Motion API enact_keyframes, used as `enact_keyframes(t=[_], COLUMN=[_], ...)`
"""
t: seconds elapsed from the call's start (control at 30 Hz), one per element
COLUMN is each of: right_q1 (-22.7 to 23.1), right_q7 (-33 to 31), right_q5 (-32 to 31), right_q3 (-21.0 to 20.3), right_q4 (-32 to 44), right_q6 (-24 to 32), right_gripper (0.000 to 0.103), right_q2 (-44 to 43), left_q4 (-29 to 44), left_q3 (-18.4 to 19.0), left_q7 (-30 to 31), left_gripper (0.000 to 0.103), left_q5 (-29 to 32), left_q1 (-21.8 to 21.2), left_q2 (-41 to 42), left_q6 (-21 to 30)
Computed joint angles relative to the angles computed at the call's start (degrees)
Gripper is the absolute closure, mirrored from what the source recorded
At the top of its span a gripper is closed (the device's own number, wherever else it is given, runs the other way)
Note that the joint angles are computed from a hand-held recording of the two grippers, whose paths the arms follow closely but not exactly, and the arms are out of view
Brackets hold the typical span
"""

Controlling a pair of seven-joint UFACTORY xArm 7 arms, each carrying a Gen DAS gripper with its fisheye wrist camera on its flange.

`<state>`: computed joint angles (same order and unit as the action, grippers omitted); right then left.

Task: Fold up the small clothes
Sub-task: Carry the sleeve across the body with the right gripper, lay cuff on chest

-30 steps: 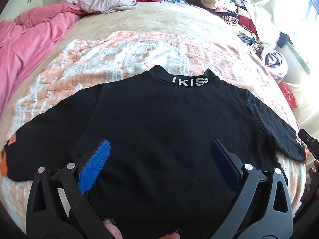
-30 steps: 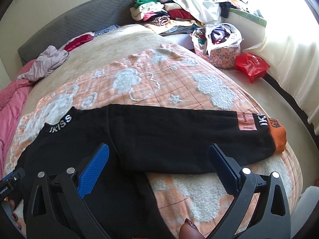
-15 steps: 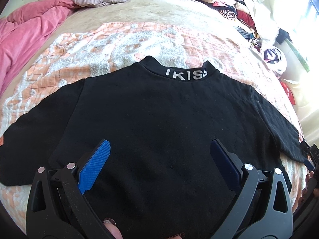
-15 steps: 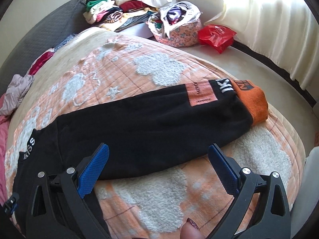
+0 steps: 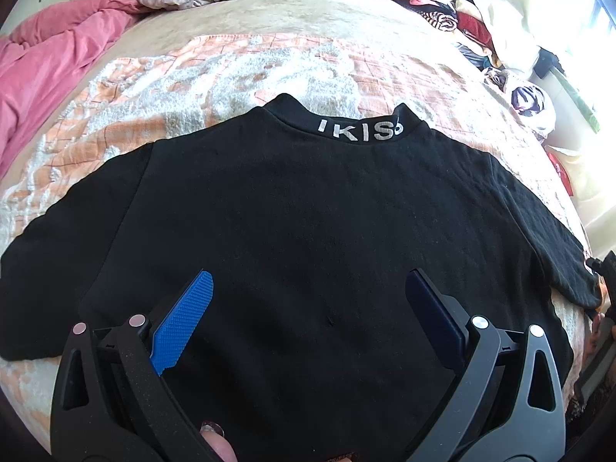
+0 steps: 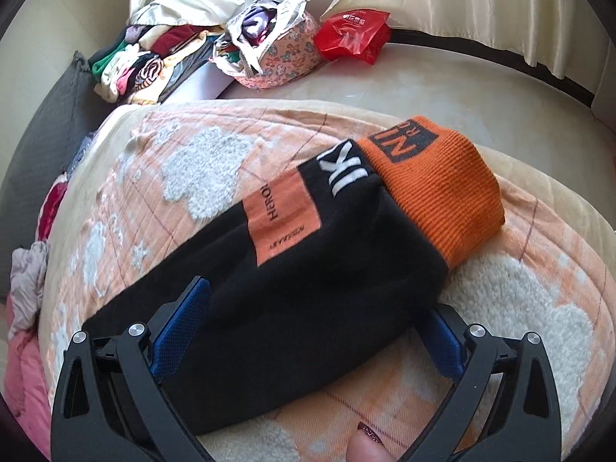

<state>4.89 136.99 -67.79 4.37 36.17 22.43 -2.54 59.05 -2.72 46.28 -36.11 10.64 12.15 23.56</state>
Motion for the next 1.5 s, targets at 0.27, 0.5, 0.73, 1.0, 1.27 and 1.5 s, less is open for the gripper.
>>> enact_keyframes(t=[0.27,0.5,0.73,1.0,1.27,1.5], right_q1=[-0.1,0.6,2.4,7.7,15.6,21.4], right_q7=[2.2,6.7,7.0,3.4,-10.1,-21.1], right_q5=[-5.2,-10.9,-18.1,-22.5,-21.9,-18.4], right_q3=[-1.4,-0.1,1.4,3.2,3.8,2.4], right_q4=[2.6,2.0,5.7,14.7,26.5,33.2], right_q6=[3.1,5.1,4.4,3.1,3.3,1.9], right_gripper=[0.005,0.073,0.091,0.091,0.091,0.091], right_q2=[2.1,-0.7,-0.5,5.2,13.8,20.0], left_q4=[5.7,7.6,5.8,4.4,4.8,6.0], left_q3=[1.3,-1.6,-1.3,-0.3,1.6,3.0], left_q7=[-6.6,-6.3,-3.9,-1.3,1.0,2.1], left_gripper=[0.009,0.009,0.009,0.009,0.009,0.009], left_q5=[8.1,4.2,-0.1,-4.3,-8.9,-11.2], left_q1=[-1.4,2.6,2.8,2.9,3.8,4.8], left_q2=[3.6,4.6,2.9,0.5,-1.2,-0.8], left_q6=[-1.5,1.1,2.4,3.9,8.0,12.3])
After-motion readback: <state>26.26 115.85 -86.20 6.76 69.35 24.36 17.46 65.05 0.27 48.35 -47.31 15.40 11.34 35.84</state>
